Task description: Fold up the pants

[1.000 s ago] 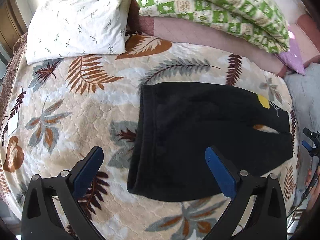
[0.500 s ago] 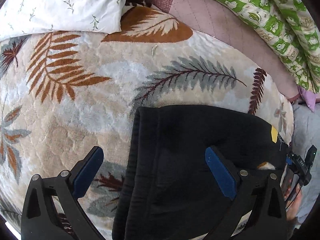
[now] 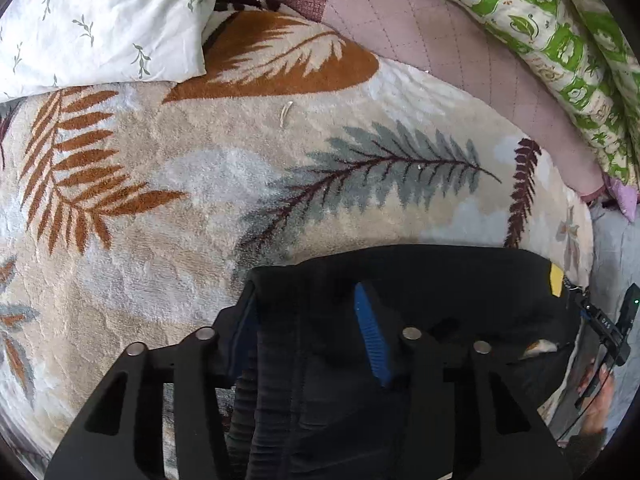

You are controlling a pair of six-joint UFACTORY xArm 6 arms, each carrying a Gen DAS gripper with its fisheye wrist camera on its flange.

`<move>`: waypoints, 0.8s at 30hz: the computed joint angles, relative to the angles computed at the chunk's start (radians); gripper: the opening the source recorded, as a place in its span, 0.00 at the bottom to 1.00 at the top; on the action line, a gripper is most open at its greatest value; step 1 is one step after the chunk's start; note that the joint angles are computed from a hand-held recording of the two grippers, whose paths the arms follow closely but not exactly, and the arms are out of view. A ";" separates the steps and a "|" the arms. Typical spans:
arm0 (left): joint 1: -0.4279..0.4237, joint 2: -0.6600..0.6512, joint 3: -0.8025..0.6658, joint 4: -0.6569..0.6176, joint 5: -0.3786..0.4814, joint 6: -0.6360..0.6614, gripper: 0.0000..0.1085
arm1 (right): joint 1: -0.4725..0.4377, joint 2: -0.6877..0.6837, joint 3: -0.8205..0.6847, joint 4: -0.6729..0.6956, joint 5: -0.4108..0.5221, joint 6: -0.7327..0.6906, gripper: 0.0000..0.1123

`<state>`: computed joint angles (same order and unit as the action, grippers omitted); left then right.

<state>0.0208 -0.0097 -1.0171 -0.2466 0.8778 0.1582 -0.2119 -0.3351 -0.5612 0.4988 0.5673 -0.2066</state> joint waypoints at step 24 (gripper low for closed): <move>0.005 -0.373 0.280 0.125 -0.295 -0.134 0.04 | 0.089 -0.286 0.127 -0.419 -0.137 0.131 0.13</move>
